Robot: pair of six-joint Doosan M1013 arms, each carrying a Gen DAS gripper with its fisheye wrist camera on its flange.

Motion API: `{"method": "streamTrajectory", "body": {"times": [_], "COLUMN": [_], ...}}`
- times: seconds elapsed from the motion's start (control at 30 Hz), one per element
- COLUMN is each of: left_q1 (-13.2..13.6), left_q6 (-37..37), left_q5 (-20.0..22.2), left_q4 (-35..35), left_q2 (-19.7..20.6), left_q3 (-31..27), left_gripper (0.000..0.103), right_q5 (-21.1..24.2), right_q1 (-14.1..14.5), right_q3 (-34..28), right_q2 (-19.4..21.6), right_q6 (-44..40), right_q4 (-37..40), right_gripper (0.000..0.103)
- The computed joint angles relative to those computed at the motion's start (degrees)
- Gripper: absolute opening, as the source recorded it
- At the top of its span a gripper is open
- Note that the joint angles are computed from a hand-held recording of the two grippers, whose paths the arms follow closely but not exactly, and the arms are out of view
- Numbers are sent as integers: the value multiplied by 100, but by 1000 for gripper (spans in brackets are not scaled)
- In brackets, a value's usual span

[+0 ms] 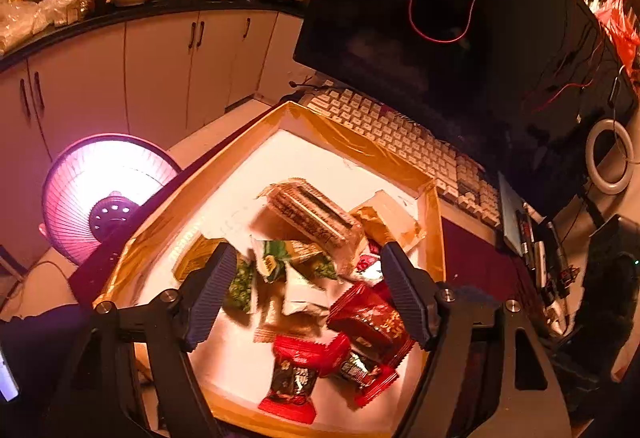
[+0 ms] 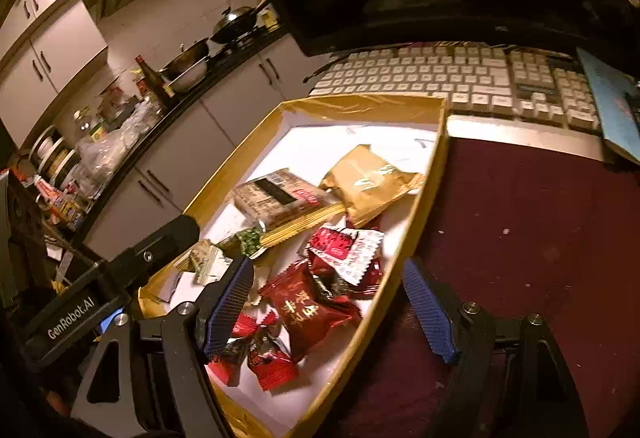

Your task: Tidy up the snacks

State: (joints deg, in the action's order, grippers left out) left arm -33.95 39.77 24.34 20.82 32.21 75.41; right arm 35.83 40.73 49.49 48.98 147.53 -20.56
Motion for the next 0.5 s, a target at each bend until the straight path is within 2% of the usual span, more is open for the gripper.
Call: {"method": "streamTrajectory", "body": {"times": [0.13,0.27,0.4,0.5], "left_q1": [-51,-114,-129,-106], "left_q6": [-578,-903,-830,-609], "left_q5": [22,291,462,615], "left_q4": [560,1053,1152,901], "left_q2": [-61,-73,-94,-84], "left_q3": [91,91,139,147], "left_gripper": [75,76,76,76], "right_q5": [49,104,446,726], "right_q1": [13,30,123,179], "right_q3": [97,136,11,-140], "right_q2": [-63,-98,-64,-6], "right_q6": [245,397,597,520], "right_q4": [-158,-237,-661,-759], "right_gripper": [79,79,79,79]}}
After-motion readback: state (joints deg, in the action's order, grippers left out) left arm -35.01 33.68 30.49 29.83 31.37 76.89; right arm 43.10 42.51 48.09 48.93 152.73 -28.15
